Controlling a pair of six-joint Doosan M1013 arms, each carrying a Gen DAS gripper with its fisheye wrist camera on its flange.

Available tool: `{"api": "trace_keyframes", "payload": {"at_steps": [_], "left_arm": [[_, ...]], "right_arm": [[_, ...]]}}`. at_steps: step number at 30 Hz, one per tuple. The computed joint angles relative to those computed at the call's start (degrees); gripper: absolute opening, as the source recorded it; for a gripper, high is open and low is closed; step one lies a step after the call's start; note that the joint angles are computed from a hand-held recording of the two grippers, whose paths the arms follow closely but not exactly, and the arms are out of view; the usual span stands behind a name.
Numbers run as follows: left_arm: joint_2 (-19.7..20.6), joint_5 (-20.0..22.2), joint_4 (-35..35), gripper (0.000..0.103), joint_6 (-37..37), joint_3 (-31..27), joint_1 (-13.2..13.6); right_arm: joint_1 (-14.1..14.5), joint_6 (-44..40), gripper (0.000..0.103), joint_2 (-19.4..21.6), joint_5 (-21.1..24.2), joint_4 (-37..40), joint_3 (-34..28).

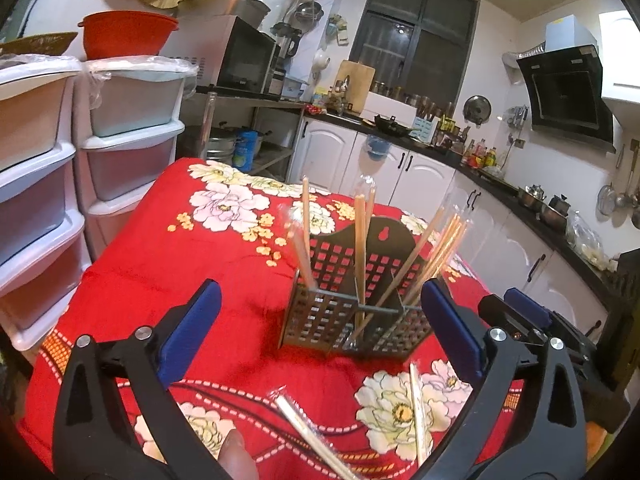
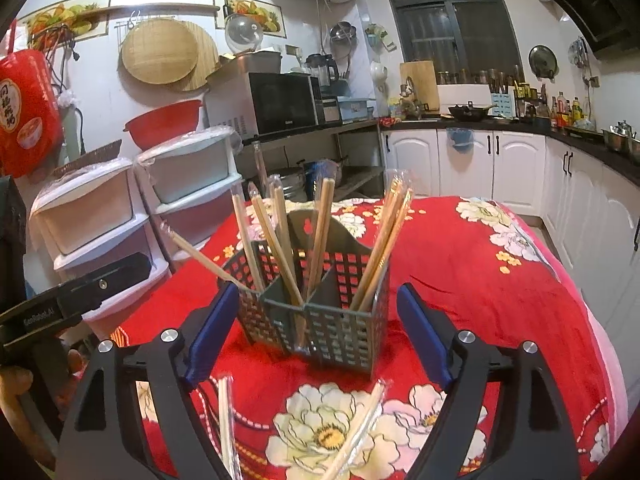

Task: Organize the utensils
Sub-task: 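Withdraw both open tools from the caddy toward the wrapped chopsticks on the cloth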

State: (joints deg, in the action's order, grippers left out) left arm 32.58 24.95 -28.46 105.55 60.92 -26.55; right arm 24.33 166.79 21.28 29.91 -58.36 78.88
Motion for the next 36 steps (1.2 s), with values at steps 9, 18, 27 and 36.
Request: {"api": "trace_keyframes", "payload": {"at_steps": [9, 18, 27, 36], "left_arm": [[-0.8, 1.3, 1.0, 0.091, -1.4, 2.4, 0.1], [-0.5, 3.4, 4.1, 0.091, -3.7, 3.5, -0.3], [0.2, 5.4, 5.5, 0.091, -4.7, 4.0, -0.5], [1.5, 10.1, 3.9, 0.090, -5.2, 3.1, -0.1]], "right_arm": [[0.3, -2.7, 0.078, -0.9, 0.5, 3.3, 2.0], [0.2, -6.6, 0.079, -0.9, 1.1, 8.2, 3.2], [-0.2, -10.8, 0.078, -0.5, 1.7, 12.9, 3.4], [-1.0, -17.9, 0.078, 0.6, 3.4, 21.2, 2.5]]}}
